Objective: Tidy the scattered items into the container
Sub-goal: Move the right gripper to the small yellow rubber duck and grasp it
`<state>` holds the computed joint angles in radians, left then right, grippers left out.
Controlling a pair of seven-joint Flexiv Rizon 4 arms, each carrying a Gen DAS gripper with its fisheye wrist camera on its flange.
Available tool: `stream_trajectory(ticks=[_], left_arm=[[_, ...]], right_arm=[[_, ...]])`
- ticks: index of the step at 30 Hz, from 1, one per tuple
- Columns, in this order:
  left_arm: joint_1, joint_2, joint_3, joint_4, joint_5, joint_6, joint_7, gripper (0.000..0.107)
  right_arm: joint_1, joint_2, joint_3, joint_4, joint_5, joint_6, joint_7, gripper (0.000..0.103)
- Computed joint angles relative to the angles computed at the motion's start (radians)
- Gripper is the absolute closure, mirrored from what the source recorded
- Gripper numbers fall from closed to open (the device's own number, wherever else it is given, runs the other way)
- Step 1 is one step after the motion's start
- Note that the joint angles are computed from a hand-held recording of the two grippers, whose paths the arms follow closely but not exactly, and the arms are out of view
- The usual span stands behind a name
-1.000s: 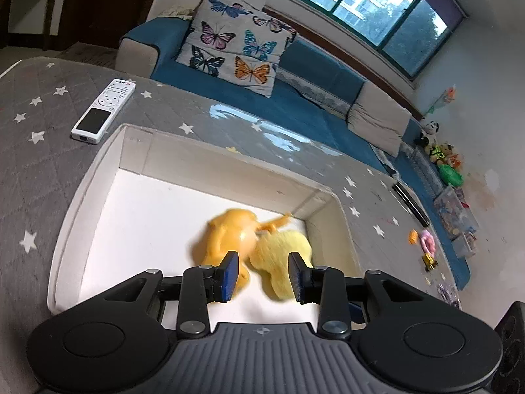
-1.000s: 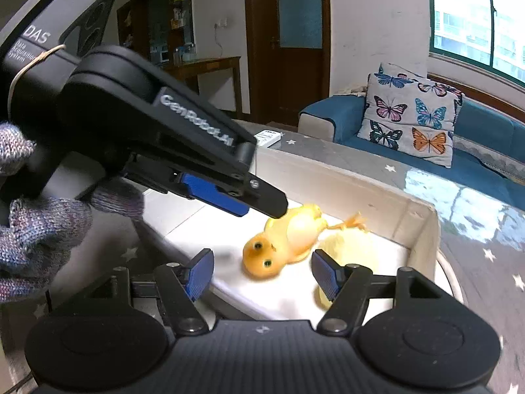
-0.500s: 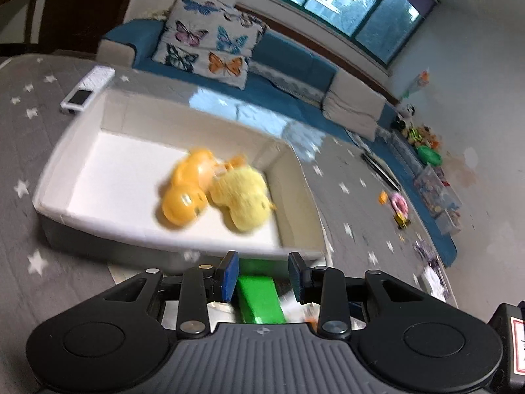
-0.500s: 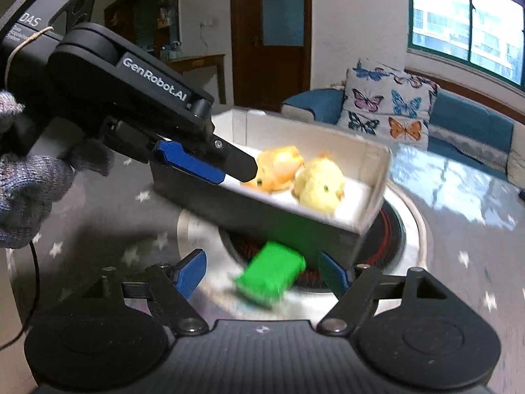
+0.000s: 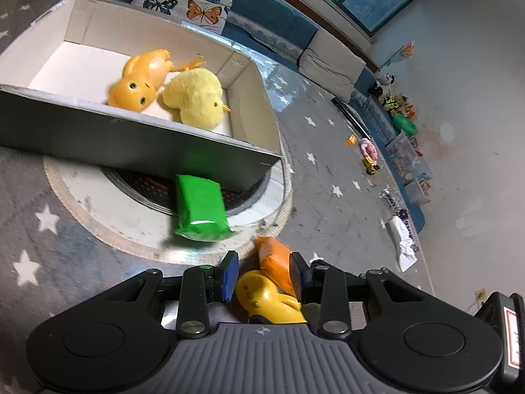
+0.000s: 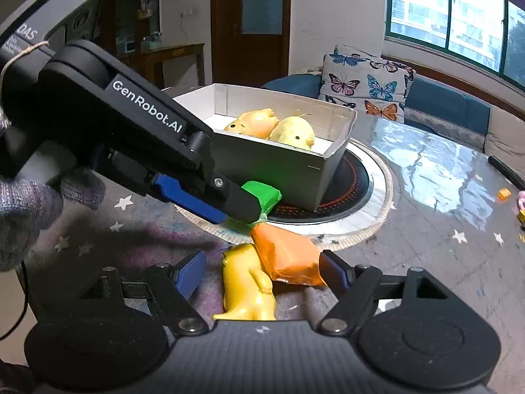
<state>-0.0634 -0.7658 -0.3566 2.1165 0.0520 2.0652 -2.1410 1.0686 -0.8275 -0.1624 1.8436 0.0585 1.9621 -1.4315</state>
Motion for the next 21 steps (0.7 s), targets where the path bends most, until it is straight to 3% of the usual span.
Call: stream_trajectory(ticks=[11, 19, 21], left_arm=[[-0.017, 0.002, 0.001, -0.006, -0.001, 0.002, 0.019, 0.069], [-0.013, -0.025, 0.002, 0.003, 0.011, 0.024, 0.003, 0.069], [-0.023, -0.023, 0.014, 0.010, 0.003, 0.028, 0.003, 0.069]], right_arm=[[-0.067, 0.014, 0.078, 0.034, -0.001, 0.028, 0.026, 0.028], [-0.142, -0.009, 0.166, 0.018, -0.073, 0.015, 0.067, 0.059], [-0.140, -0.015, 0.167, 0.013, -0.078, 0.015, 0.078, 0.061]])
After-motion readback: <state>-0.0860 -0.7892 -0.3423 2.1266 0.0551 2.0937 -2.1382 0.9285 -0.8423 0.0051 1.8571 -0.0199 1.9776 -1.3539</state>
